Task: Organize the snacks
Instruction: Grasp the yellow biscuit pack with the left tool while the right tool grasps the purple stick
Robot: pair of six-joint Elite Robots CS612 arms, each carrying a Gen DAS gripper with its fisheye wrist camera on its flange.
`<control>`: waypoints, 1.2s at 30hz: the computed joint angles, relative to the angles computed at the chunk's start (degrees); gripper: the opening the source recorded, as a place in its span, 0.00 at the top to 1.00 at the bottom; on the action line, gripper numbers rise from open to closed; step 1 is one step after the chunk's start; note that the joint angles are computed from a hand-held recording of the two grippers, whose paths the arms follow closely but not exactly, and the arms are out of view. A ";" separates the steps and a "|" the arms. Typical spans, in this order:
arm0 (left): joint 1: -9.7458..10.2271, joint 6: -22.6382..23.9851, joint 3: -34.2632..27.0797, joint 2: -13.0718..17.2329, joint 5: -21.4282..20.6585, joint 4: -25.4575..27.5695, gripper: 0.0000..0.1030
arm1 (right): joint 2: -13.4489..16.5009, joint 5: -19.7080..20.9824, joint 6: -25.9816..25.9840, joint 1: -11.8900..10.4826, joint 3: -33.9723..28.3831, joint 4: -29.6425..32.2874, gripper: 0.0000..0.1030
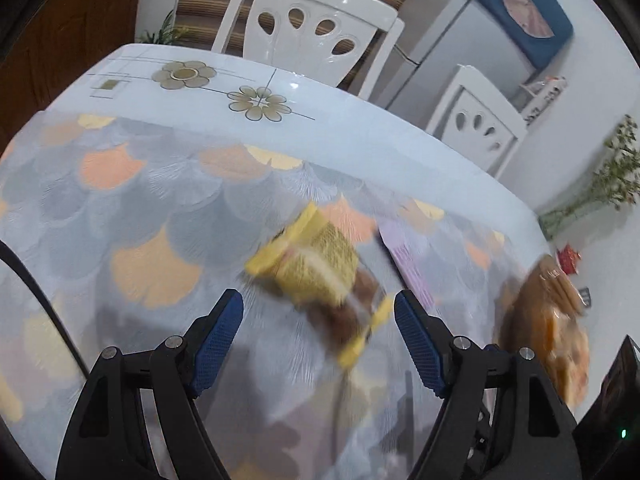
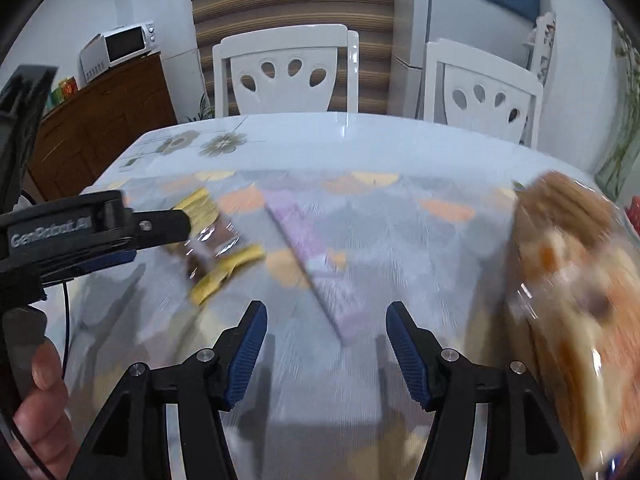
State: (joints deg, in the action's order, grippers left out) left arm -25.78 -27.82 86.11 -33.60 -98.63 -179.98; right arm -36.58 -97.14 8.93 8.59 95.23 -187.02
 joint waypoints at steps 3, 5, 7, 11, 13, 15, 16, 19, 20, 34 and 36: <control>-0.53 -0.34 -2.46 1.48 2.01 1.47 0.26 | 1.19 1.57 1.00 -0.79 -2.20 2.02 0.41; -0.63 -0.32 -3.54 2.24 2.29 1.62 0.27 | 1.83 2.23 1.65 -1.15 -3.11 2.57 0.41; -0.92 0.80 -4.16 2.73 3.79 1.02 0.27 | 2.26 2.97 1.45 -1.33 -3.64 2.85 0.41; -1.40 3.50 -5.31 3.67 6.14 0.16 0.27 | 2.76 2.61 0.21 -1.13 -4.63 4.18 0.43; -1.79 5.19 -5.64 4.06 7.90 -0.43 0.27 | 3.00 1.96 -0.80 -0.83 -5.10 4.50 0.49; -1.94 6.13 -5.58 4.15 8.40 -0.96 0.27 | 3.09 2.26 -1.31 -0.79 -4.98 3.87 0.61; -1.91 6.17 -5.54 4.17 8.24 -1.17 0.27 | 3.10 2.40 -1.33 -0.82 -4.86 3.54 0.65; -2.22 7.37 -5.39 4.07 9.60 -0.86 0.38 | 3.08 3.33 -1.41 -0.98 -4.60 2.92 0.74; -2.32 7.75 -5.21 4.02 9.70 -0.99 0.43 | 3.07 3.60 -1.29 -1.04 -4.50 2.71 0.76; -1.45 18.81 7.99 -1.60 -1.36 -6.33 0.58 | -0.47 5.14 -4.76 0.46 3.02 0.30 0.81; -1.69 20.61 11.06 -2.81 -1.08 -7.70 0.58 | -1.81 6.56 -4.34 0.62 6.26 -1.03 0.81</control>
State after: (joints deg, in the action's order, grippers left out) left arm -27.47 -7.21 97.17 -36.42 -99.71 -187.67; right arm -38.40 -90.59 4.59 9.21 101.49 -188.05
